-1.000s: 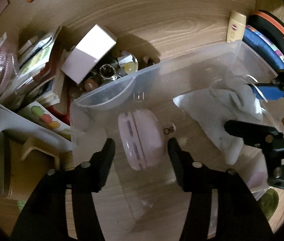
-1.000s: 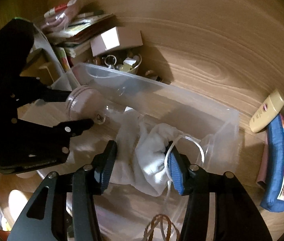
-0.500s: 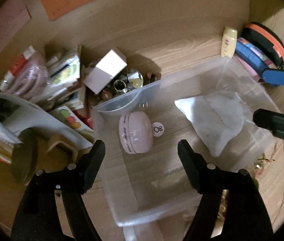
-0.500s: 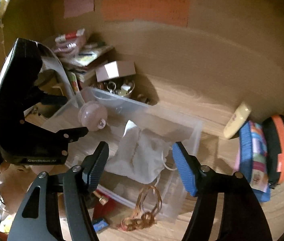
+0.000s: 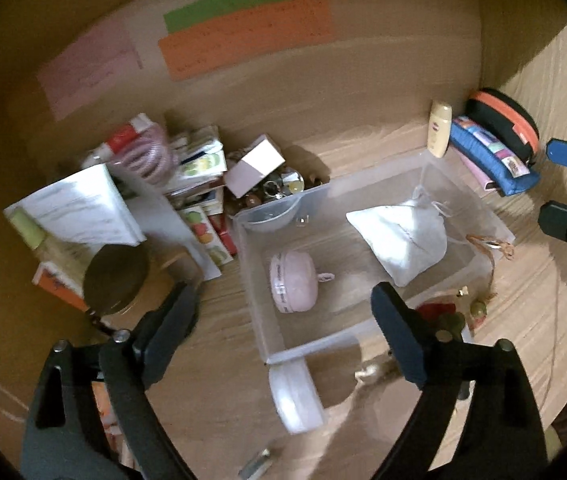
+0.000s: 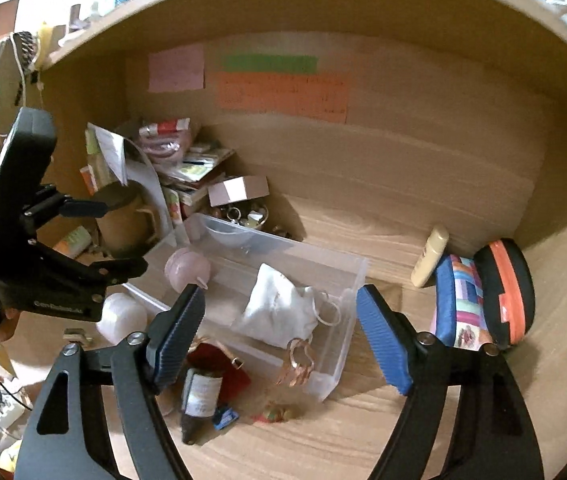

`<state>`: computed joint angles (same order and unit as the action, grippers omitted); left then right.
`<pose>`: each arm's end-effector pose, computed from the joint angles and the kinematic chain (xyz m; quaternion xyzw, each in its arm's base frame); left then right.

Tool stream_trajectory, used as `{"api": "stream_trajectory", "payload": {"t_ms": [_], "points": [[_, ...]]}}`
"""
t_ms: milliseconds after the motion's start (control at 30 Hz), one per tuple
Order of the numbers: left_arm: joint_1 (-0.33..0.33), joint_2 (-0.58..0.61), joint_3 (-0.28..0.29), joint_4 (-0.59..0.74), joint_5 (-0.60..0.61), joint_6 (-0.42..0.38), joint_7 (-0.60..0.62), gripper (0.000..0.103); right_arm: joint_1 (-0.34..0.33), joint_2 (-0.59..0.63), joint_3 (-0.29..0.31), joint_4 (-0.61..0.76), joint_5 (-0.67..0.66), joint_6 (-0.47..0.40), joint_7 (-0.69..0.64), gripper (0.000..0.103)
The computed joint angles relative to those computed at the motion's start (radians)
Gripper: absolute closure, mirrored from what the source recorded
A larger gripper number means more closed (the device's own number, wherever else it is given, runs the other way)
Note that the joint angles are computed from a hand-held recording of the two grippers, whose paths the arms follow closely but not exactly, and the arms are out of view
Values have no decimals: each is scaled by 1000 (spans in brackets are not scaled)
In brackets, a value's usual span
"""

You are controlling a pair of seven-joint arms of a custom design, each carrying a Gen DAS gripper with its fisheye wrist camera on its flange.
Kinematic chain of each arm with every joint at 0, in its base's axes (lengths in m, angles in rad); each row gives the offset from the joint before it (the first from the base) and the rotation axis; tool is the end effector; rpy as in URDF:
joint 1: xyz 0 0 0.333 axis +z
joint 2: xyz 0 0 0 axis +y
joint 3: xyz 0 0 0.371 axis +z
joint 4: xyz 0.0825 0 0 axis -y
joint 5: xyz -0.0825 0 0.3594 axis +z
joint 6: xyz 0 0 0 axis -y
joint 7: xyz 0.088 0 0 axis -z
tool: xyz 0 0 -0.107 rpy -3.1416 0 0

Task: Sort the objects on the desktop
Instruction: 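Move the left tool back toward the small square charm on the desk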

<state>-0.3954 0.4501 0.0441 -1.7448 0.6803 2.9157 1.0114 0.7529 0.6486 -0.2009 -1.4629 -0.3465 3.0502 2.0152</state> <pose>0.6458 -0.2838 0.4541 -0.5050 0.7738 -0.2502 0.2890 0.6189 0.4686 0.4717 -0.7708 0.4370 -0.2562 0.3863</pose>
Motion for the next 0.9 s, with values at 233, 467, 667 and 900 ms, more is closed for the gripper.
{"api": "stream_trajectory", "payload": {"t_ms": [233, 467, 667, 900], "points": [[-23, -94, 76, -170, 98, 117, -137, 10, 146, -48, -175, -134, -25, 103, 99, 20], [-13, -137, 116, -291, 173, 179, -243, 10, 249, -68, -282, -239, 19, 155, 119, 20], [-45, -147, 190, -356, 286, 210, -373, 10, 288, -57, -318, -291, 93, 155, 100, 20], [34, -116, 128, -400, 264, 208, -377, 10, 218, -29, -242, -291, 138, 97, 103, 20]]}}
